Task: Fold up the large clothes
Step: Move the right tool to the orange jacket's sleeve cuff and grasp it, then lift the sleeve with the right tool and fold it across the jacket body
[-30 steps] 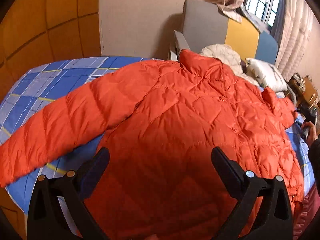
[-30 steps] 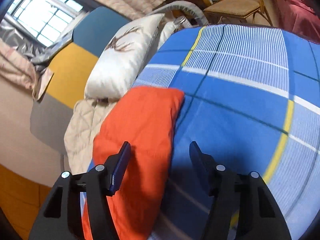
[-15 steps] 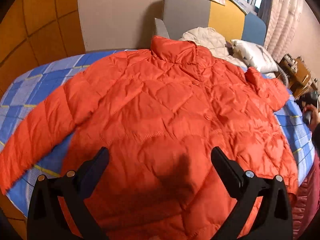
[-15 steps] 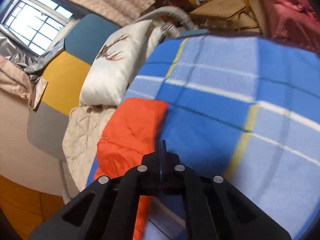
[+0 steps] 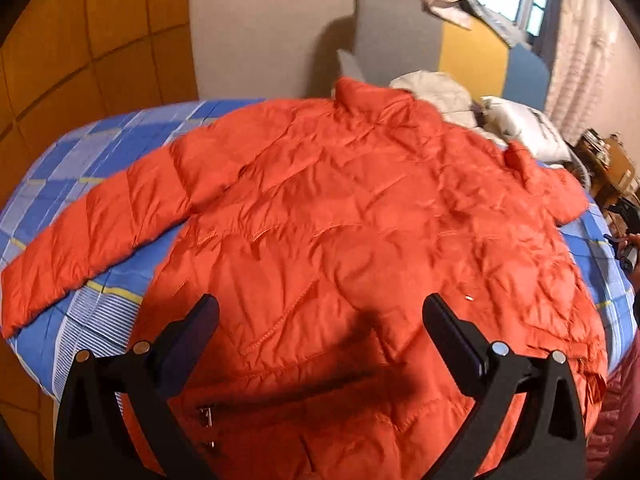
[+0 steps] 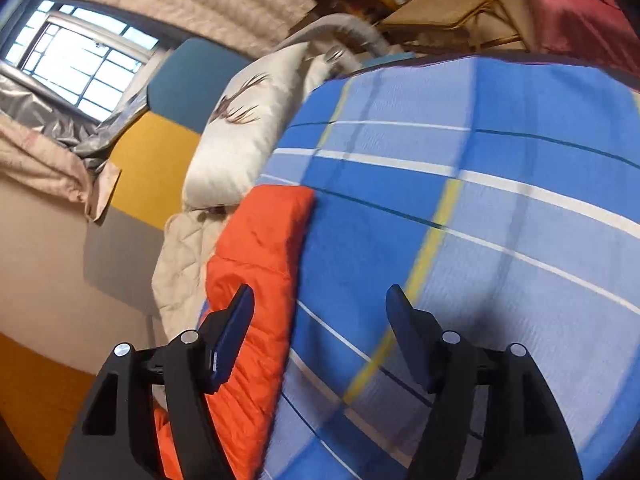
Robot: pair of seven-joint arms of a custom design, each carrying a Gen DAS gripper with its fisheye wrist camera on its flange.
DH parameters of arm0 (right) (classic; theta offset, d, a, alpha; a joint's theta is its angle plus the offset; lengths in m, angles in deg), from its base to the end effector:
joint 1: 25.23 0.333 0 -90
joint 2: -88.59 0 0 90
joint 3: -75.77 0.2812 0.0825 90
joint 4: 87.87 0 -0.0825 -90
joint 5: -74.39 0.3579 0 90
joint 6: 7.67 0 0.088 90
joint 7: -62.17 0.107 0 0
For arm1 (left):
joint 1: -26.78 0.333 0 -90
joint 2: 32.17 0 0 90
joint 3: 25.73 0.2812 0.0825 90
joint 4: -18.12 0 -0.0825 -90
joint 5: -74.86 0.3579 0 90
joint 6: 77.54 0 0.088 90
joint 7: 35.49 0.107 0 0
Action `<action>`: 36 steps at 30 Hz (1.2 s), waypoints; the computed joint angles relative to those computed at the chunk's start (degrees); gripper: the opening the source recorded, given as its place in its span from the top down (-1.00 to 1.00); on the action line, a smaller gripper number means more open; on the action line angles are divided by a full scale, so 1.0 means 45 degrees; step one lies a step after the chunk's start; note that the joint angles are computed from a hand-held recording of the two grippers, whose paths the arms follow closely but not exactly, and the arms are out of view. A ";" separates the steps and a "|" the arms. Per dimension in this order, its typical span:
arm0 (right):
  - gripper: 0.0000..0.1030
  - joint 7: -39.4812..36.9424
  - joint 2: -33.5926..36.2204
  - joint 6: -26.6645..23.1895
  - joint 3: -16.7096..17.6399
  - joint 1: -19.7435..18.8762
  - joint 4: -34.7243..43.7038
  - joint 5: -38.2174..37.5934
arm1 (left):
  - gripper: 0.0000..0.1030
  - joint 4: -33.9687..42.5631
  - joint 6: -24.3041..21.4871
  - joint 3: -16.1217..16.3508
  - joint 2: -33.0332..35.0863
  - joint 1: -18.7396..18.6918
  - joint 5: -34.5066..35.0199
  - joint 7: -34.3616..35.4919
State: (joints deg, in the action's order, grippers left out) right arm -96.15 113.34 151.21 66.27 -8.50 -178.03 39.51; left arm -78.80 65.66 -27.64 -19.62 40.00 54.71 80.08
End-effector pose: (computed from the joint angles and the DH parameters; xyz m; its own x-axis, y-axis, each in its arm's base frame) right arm 0.6741 0.1297 0.4565 -0.6478 -0.3350 -0.6842 -0.1147 0.9308 -0.3472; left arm 0.6258 0.1292 0.5076 -0.0534 -0.9953 0.0802 -0.7995 -0.0055 -0.6006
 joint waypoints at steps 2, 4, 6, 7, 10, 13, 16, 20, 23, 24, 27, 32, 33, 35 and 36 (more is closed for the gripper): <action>-0.12 -0.0861 0.0849 0.0164 0.0295 -0.0450 0.1079 0.0597 | -0.96 0.0615 -0.0309 0.0088 0.0498 -0.0069 0.0318 -0.0552; 0.00 -0.1948 0.1937 0.0371 0.0650 -0.0962 0.2440 0.1522 | -0.96 0.1069 -0.0264 0.0175 0.0925 -0.0240 0.0853 -0.1214; 0.16 -0.2567 0.2806 0.0346 0.0655 -0.1115 0.3592 0.2216 | -0.96 0.1734 -0.0422 0.0157 0.1425 -0.0255 0.1028 -0.1653; 0.19 -0.3061 0.3307 0.0149 0.0815 -0.1292 0.4302 0.2671 | -0.96 0.1910 -0.0357 0.0185 0.1586 -0.0308 0.1223 -0.1895; 0.19 -0.3492 0.4186 0.0063 0.0667 -0.1307 0.5394 0.3472 | -0.96 0.2422 -0.0415 0.0142 0.1987 -0.0369 0.1555 -0.2300; 0.47 -0.3714 0.4463 0.0024 0.0567 -0.1249 0.5610 0.3970 | -0.96 0.2633 -0.0489 0.0060 0.2162 -0.0374 0.1739 -0.2423; 0.94 -0.3175 0.3926 0.0142 -0.0098 -0.0737 0.4668 0.3766 | -0.96 0.2580 -0.0467 -0.0041 0.2171 -0.0353 0.1715 -0.2391; 0.98 -0.2605 0.2587 -0.0178 -0.0714 -0.0053 0.3086 0.2819 | -0.96 0.2053 -0.0289 -0.0175 0.1800 -0.0305 0.1506 -0.2027; 0.98 -0.1717 0.1198 -0.0345 -0.1077 0.0475 0.1463 0.1720 | -0.96 0.1796 -0.0157 -0.0190 0.1555 -0.0318 0.1399 -0.1830; 0.98 -0.1383 0.0796 -0.0321 -0.1110 0.0572 0.0979 0.1311 | -0.96 0.1764 -0.0181 -0.0268 0.1499 -0.0238 0.1151 -0.1654; 0.98 -0.0134 -0.0639 -0.0668 -0.1221 0.1027 -0.0633 -0.0097 | -0.96 0.1733 -0.0376 -0.0353 0.1382 -0.0132 0.0690 -0.1344; 0.98 0.2208 -0.3018 -0.1572 -0.0936 0.1508 -0.3294 -0.2234 | -0.96 0.1364 -0.0445 -0.0362 0.1064 -0.0160 0.0410 -0.0667; 0.98 0.2534 -0.3303 -0.1681 -0.0798 0.1485 -0.3588 -0.2523 | -0.96 0.1317 -0.0448 -0.0336 0.1034 -0.0197 0.0472 -0.0590; 0.98 0.3328 -0.3921 -0.1823 -0.0533 0.1469 -0.4093 -0.3427 | -0.96 0.1252 -0.0547 -0.0362 0.0972 -0.0169 0.0361 -0.0284; 0.98 0.3455 -0.4206 -0.2066 -0.0338 0.1465 -0.4201 -0.3812 | -0.96 0.1252 -0.0585 -0.0374 0.0953 -0.0161 0.0305 -0.0124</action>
